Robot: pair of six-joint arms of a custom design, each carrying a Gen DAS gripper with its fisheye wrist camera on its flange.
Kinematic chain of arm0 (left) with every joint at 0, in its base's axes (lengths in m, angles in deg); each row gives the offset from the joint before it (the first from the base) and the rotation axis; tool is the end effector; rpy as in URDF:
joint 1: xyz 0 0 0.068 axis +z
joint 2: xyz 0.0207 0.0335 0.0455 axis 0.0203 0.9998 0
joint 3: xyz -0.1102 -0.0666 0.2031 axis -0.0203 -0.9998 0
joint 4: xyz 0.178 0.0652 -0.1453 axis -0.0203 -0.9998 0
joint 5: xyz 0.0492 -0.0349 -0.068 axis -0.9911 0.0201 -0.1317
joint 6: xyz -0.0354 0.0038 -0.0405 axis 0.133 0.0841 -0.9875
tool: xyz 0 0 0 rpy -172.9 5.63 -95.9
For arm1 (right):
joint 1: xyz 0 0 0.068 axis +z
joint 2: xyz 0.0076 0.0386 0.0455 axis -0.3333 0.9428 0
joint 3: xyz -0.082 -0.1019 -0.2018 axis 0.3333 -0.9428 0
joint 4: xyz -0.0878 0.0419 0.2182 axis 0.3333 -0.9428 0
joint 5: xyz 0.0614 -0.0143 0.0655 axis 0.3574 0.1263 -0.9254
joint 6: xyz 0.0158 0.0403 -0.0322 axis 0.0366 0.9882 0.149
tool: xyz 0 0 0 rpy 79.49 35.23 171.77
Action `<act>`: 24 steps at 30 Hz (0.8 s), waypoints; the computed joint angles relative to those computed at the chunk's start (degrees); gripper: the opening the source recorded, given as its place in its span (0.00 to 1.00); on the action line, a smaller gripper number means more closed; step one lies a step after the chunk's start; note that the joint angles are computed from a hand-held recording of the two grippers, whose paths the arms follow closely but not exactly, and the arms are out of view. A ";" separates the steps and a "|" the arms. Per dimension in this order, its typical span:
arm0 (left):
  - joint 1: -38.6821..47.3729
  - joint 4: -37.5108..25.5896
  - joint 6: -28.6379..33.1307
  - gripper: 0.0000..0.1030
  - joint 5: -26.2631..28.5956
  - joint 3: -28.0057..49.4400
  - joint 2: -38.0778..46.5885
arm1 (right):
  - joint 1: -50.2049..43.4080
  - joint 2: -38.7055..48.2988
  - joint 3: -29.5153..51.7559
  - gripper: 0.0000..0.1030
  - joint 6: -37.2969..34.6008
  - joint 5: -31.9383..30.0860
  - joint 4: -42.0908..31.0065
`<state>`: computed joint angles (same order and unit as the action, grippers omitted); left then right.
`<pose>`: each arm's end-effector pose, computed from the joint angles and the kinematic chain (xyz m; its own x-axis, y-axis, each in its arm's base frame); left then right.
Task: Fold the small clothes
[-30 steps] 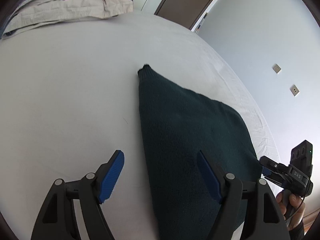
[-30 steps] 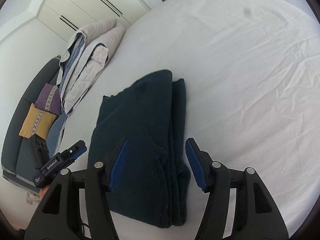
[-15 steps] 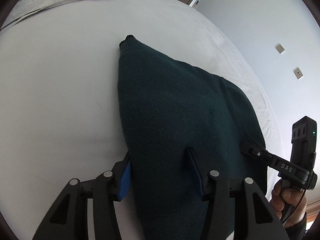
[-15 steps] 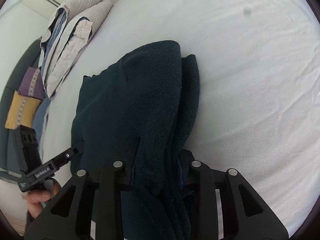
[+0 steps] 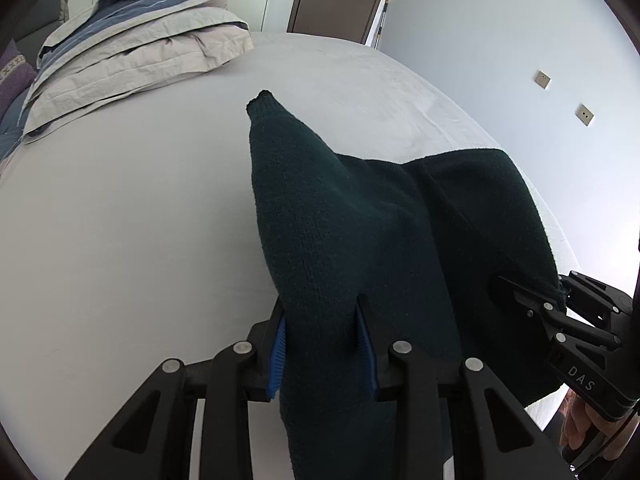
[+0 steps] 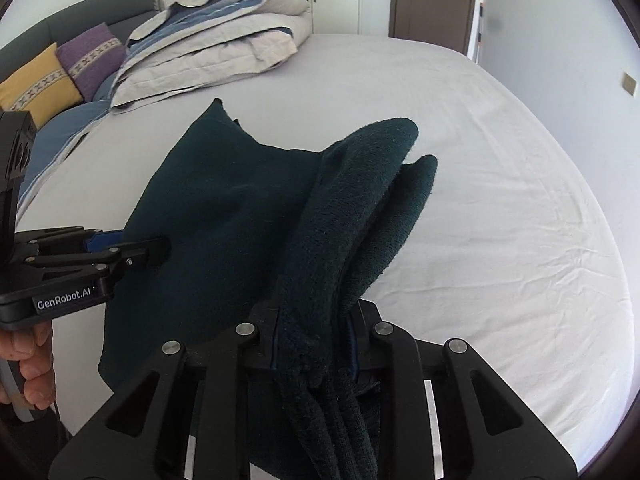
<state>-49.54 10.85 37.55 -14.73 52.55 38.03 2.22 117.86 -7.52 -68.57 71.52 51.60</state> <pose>0.2153 -0.2442 0.1539 -0.8104 -0.0975 -0.5777 0.0284 0.9784 -0.2050 0.1679 0.0636 0.1502 -0.7584 -0.1825 -0.6257 -0.2385 0.9711 0.0058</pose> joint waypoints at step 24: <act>-5.22 23.42 -13.36 0.50 -2.52 -37.52 -11.82 | -0.17 38.83 -18.34 0.30 26.92 -23.71 58.82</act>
